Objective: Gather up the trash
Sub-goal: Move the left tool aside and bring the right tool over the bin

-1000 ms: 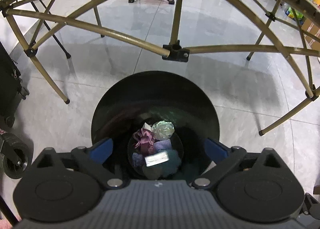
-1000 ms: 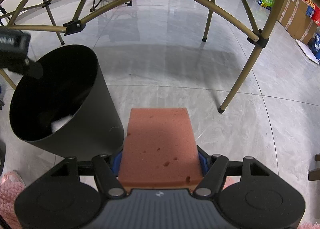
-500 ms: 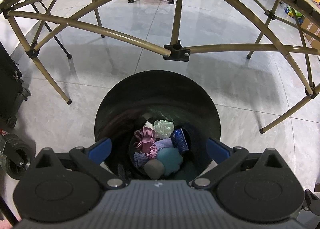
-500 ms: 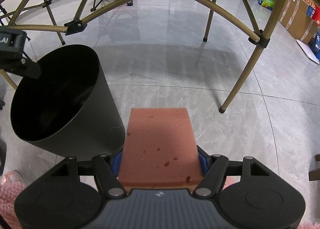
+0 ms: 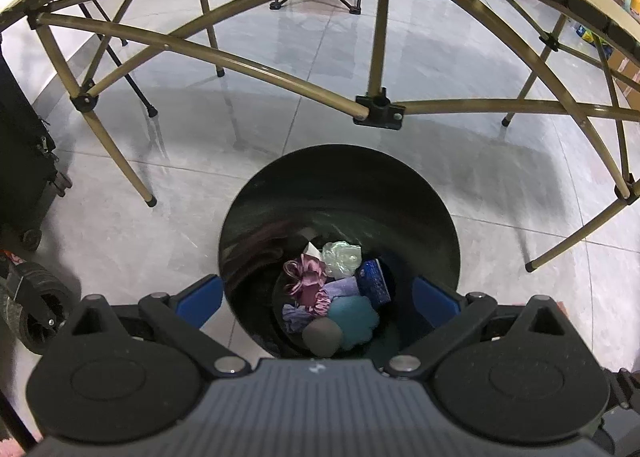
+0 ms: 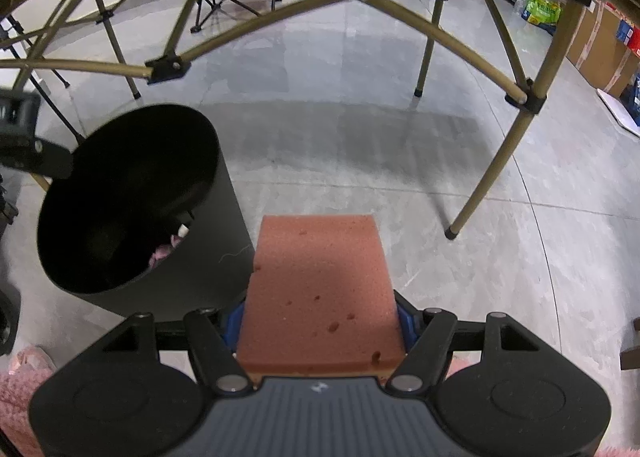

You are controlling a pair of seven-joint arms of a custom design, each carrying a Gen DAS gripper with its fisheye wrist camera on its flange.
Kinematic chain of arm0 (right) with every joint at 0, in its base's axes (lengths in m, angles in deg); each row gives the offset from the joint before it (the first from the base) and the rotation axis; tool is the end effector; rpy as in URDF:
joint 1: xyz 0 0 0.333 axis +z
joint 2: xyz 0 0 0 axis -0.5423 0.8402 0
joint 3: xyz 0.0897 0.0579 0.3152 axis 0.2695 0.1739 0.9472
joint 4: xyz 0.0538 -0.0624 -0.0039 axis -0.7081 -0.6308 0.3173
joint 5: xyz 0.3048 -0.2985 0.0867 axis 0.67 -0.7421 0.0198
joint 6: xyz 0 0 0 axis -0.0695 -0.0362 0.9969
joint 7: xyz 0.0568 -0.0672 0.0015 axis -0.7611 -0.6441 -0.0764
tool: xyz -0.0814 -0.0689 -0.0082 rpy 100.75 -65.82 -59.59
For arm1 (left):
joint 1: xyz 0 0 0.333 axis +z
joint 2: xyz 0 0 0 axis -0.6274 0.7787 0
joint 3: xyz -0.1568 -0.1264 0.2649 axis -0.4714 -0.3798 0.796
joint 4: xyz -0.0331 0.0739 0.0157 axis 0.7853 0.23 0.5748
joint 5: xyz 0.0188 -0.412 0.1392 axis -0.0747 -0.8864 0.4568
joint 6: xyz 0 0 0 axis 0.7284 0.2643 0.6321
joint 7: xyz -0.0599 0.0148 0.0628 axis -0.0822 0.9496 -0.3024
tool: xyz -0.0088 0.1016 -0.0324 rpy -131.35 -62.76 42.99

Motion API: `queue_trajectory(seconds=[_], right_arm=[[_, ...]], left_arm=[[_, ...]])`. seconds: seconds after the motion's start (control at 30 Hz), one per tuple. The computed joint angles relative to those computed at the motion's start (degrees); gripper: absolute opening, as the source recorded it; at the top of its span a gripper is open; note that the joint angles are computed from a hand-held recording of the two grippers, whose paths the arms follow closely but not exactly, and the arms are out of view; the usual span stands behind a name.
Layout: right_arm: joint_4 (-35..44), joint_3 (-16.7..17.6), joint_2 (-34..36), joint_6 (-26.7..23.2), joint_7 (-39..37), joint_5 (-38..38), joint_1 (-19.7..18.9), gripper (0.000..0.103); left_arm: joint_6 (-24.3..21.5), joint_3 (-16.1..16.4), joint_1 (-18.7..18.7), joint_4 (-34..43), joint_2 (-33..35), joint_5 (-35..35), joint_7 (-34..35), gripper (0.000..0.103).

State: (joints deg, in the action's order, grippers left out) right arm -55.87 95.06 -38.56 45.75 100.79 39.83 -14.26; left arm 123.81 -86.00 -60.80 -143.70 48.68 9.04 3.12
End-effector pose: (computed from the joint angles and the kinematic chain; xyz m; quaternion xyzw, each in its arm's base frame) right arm 0.4109 0.2496 0.4286 -0.5071 0.8275 -0.2076 0.1227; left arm 0.5702 -0.4008 0.4990 -0.5633 0.7940 -0.1879 0.1299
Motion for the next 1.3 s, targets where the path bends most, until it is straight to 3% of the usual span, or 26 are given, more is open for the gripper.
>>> queue_trajectory(seconds=[0.6, 1.3], right_arm=[[6.5, 1.1, 3.5, 1.9, 3.5, -6.5, 0.1, 0.068], [16.0, -1.1, 12.6, 3.3, 3.4, -10.2, 3.7, 0.068]], left_arm=[[3.1, 0.7, 2.8, -4.4, -4.4, 0.0, 0.8, 0.103], [5.5, 1.6, 7.3, -10.3, -9.7, -0.5, 1.3, 0.103]])
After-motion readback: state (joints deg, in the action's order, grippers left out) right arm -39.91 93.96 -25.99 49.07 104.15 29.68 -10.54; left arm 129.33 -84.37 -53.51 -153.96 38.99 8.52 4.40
